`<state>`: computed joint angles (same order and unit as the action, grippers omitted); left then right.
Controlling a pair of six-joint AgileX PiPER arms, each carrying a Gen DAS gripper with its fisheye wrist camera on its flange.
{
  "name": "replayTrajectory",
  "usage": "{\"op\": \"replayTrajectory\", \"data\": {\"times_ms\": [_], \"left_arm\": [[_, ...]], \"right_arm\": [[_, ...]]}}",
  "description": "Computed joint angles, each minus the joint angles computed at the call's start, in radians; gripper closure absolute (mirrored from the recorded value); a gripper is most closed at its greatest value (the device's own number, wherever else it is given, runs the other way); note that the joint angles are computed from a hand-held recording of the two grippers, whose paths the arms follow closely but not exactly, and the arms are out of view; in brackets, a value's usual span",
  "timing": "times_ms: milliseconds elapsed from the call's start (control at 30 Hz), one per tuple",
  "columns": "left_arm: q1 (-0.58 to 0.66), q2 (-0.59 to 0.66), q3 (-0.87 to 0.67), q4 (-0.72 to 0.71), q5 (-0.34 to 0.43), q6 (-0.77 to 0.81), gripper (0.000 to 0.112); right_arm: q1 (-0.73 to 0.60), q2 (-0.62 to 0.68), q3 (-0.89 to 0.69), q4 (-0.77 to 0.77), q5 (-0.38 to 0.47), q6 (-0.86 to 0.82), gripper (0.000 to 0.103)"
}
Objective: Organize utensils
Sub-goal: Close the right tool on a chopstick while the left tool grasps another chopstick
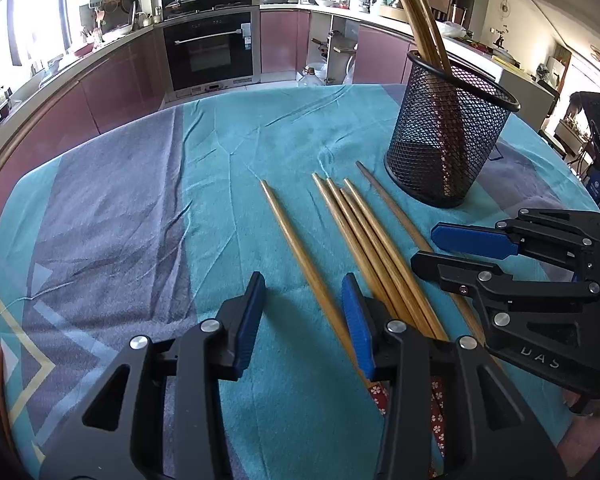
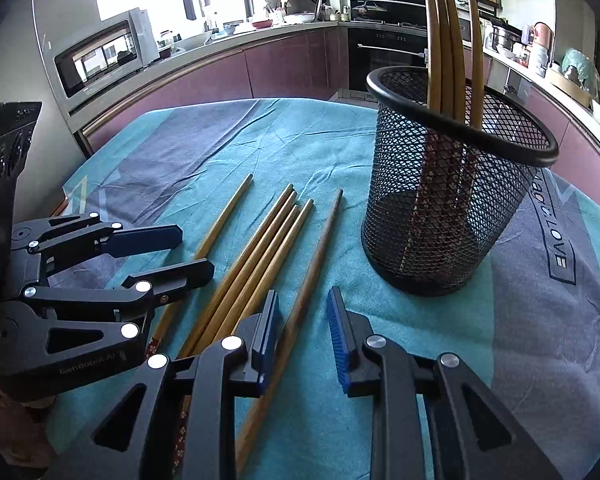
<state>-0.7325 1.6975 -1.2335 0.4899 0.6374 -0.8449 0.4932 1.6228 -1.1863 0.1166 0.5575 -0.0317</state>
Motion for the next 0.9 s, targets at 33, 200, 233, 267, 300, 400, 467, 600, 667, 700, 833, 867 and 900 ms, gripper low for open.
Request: {"op": "replayTrajectory", "data": {"times_ms": [33, 200, 233, 267, 300, 400, 467, 600, 667, 700, 833, 867, 900], "left_arm": [[0.001, 0.001, -0.003, 0.000, 0.003, -0.002, 0.076], [0.017, -0.001, -0.003, -0.026, -0.010, 0.007, 0.092], [0.019, -0.001, -0.003, -0.034, -0.015, 0.012, 0.095], [0.021, -0.001, -0.002, -0.042, -0.020, 0.016, 0.097], [0.022, -0.002, 0.000, -0.043, -0.022, 0.014, 0.097], [0.016, -0.004, 0.007, -0.032, -0.026, -0.006, 0.099], [0.016, -0.008, 0.012, -0.037, -0.031, -0.008, 0.101], [0.018, -0.015, 0.024, -0.044, -0.040, -0.012, 0.104], [0.017, -0.016, 0.025, -0.043, -0.040, -0.018, 0.105], [0.015, -0.017, 0.026, -0.041, -0.039, -0.021, 0.105], [0.015, -0.019, 0.027, -0.043, -0.040, -0.022, 0.105], [0.017, -0.019, 0.028, -0.046, -0.041, -0.020, 0.105], [0.016, -0.021, 0.028, -0.046, -0.040, -0.020, 0.105]], "right_arm": [[0.000, 0.001, -0.001, -0.004, -0.002, 0.006, 0.083], [-0.030, 0.003, -0.003, 0.070, 0.004, -0.046, 0.093], [-0.033, 0.003, -0.003, 0.078, 0.005, -0.052, 0.094], [-0.035, 0.003, -0.003, 0.086, 0.006, -0.057, 0.095], [-0.037, 0.003, -0.003, 0.094, 0.006, -0.062, 0.096], [-0.049, 0.000, -0.002, 0.127, 0.011, -0.087, 0.098], [-0.057, -0.004, 0.001, 0.155, 0.014, -0.110, 0.098], [-0.071, -0.014, 0.007, 0.214, 0.022, -0.163, 0.098], [-0.071, -0.019, 0.009, 0.219, 0.020, -0.168, 0.098], [-0.072, -0.023, 0.012, 0.223, 0.019, -0.172, 0.098], [-0.083, -0.031, 0.020, 0.280, 0.024, -0.222, 0.098], [-0.084, -0.034, 0.021, 0.282, 0.025, -0.225, 0.098], [-0.084, -0.036, 0.021, 0.287, 0.026, -0.227, 0.098]]}}
